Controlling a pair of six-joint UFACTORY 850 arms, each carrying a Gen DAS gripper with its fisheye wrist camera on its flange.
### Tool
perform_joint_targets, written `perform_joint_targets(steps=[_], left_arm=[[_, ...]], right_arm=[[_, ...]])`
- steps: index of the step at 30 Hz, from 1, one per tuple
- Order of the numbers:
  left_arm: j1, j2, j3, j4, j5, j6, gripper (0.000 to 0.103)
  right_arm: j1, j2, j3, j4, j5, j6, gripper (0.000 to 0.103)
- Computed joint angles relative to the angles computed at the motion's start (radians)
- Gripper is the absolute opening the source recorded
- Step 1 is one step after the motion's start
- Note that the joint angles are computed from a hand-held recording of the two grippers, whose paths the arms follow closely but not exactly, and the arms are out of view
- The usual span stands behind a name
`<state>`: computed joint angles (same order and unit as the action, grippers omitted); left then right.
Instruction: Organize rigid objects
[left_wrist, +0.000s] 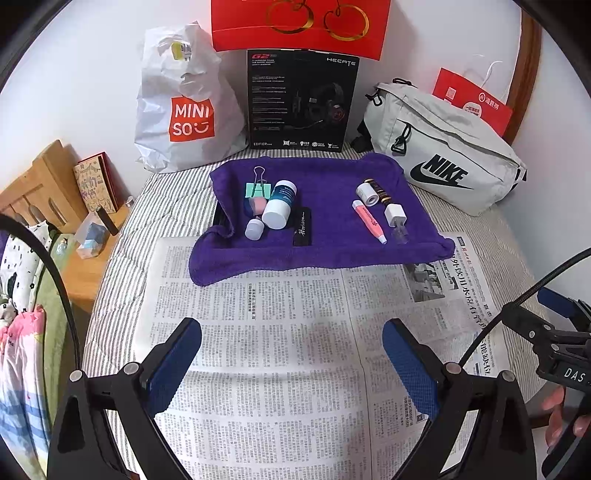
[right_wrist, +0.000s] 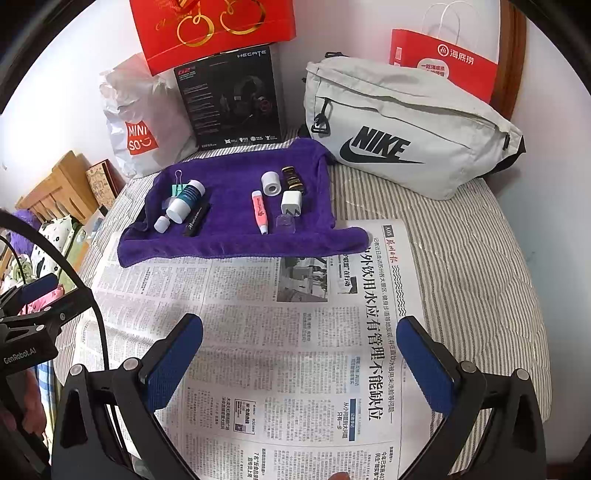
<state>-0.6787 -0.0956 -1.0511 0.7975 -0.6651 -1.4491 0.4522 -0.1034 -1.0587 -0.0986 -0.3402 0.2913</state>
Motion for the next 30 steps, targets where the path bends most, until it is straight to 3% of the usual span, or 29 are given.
perform_joint_targets(steps=[30], left_arm=[[0.014,0.005,0.005,-0.003,0.015,0.013,0.099]], right_arm=[[-0.001,0.001,0.0,0.02,0.0,-0.028,0.103]])
